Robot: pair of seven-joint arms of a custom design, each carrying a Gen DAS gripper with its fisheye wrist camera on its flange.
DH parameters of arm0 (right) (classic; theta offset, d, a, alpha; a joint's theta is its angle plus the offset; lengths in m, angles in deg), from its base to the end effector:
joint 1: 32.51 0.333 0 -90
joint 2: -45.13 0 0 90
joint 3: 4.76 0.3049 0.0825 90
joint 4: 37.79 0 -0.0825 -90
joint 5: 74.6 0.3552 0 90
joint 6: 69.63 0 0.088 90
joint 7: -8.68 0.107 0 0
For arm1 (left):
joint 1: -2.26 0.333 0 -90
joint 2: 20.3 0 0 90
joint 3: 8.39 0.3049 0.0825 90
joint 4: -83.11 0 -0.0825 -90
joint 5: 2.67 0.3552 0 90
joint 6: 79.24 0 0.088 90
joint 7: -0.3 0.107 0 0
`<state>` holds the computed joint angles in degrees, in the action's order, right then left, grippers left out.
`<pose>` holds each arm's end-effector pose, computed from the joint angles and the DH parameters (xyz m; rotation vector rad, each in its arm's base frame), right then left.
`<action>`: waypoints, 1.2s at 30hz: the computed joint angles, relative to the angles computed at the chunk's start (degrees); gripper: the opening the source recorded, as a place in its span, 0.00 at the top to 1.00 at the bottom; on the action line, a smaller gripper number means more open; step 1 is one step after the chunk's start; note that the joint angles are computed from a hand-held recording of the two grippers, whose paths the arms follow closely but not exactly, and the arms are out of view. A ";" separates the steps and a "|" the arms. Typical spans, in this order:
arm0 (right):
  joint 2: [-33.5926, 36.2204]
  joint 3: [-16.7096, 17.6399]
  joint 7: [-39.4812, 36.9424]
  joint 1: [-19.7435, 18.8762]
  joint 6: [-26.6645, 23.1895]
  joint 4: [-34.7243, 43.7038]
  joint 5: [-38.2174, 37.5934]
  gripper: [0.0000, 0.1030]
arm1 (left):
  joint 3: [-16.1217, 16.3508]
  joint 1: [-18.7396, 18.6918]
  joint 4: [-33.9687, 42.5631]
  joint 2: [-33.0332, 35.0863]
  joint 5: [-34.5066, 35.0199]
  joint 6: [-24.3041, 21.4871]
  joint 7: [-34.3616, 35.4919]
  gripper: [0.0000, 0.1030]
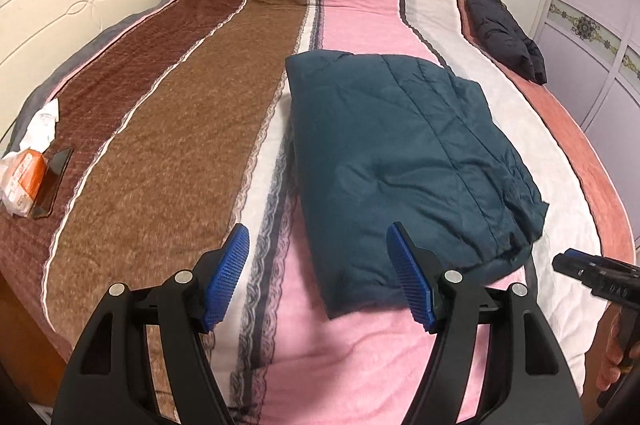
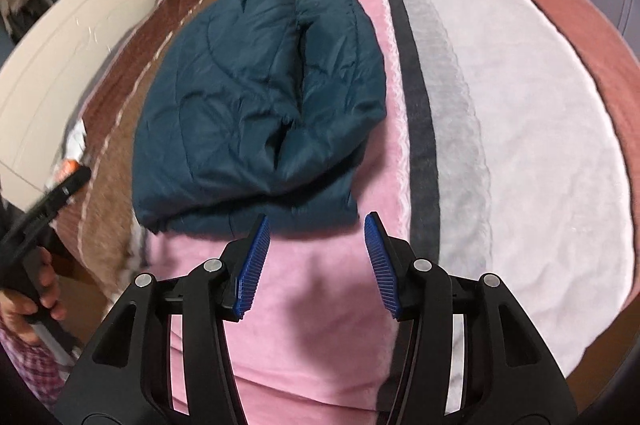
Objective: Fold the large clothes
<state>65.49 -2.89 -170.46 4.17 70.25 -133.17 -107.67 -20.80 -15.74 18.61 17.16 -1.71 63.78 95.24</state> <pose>0.5210 0.4106 0.4489 -1.2610 2.2518 -0.3758 0.6741 -0.3298 0.5160 -1.3287 2.3262 -0.9368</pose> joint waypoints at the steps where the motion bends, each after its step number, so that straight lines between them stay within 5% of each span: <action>1: 0.60 0.13 -0.42 0.53 -1.64 1.11 -0.21 0.52 | 0.02 0.04 -1.62 -0.92 0.04 0.63 -0.10 0.34; 19: 8.62 -0.86 2.22 7.93 -17.47 15.23 -2.11 0.52 | -1.02 0.14 -22.31 -12.93 0.50 8.64 -3.86 0.34; 36: 13.01 -1.05 0.16 10.37 -17.57 18.29 0.29 0.52 | -0.50 -1.52 -31.83 -17.81 4.84 10.36 -9.52 0.34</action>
